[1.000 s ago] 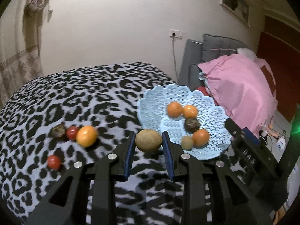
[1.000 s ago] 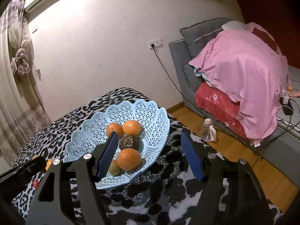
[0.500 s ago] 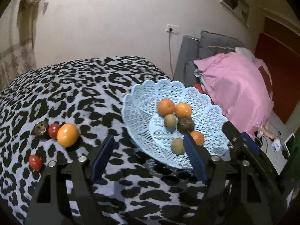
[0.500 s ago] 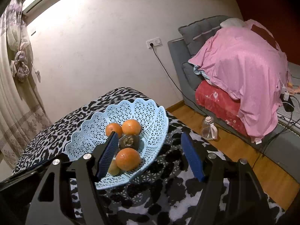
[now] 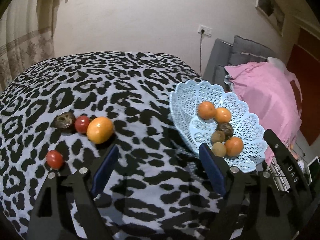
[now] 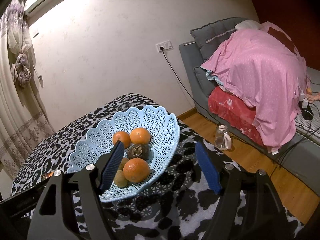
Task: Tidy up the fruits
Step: 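Withdraw the left gripper from the basket toward the red tomato, then grasp the red tomato with the left gripper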
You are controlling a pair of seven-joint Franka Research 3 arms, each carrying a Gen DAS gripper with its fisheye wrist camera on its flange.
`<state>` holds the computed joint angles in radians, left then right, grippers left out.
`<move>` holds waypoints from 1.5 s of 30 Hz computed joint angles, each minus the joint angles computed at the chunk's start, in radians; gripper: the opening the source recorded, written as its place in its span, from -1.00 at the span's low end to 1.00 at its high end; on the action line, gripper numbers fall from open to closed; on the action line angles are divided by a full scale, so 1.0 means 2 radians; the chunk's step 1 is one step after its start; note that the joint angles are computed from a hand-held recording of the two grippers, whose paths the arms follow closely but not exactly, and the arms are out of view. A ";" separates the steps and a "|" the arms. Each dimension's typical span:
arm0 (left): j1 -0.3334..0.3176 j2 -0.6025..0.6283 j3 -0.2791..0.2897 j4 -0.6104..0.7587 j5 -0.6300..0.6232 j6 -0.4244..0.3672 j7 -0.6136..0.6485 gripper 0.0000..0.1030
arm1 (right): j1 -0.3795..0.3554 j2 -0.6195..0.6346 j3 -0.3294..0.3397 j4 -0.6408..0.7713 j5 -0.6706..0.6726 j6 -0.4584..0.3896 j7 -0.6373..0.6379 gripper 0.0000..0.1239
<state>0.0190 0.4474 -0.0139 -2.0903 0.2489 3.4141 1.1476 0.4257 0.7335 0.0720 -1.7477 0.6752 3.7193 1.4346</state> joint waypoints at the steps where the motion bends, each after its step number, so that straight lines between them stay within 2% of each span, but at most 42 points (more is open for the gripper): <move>1: 0.003 -0.001 0.000 -0.002 0.000 0.002 -0.002 0.59 | 0.001 0.000 -0.001 0.000 0.001 0.000 -0.001 0.22; 6: 0.013 -0.011 0.003 -0.017 -0.003 0.011 -0.007 0.63 | 0.001 -0.001 -0.002 -0.001 0.001 -0.001 -0.002 0.22; 21: 0.026 -0.033 0.041 -0.062 -0.049 0.030 0.002 0.67 | 0.010 0.000 -0.009 0.005 0.015 -0.006 -0.023 0.23; 29: 0.025 -0.031 0.057 -0.074 -0.073 0.030 0.020 0.67 | 0.016 0.003 -0.013 0.014 0.030 -0.009 -0.039 0.23; 33: 0.014 -0.024 0.070 -0.067 -0.088 0.017 0.029 0.66 | 0.019 0.005 -0.014 0.016 0.036 -0.010 -0.046 0.23; 38: 0.007 -0.013 0.078 -0.050 -0.086 -0.004 0.036 0.40 | 0.018 0.006 -0.012 0.018 0.038 -0.010 -0.049 0.23; 45: 0.043 0.005 0.046 -0.018 -0.046 -0.043 0.023 -0.13 | 0.017 0.006 -0.011 0.017 0.038 -0.010 -0.051 0.23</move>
<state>0.1053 0.4583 0.0772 -2.1269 0.1568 3.3285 1.1928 0.4606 0.7462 0.0505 -1.7128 0.7502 3.6989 1.3330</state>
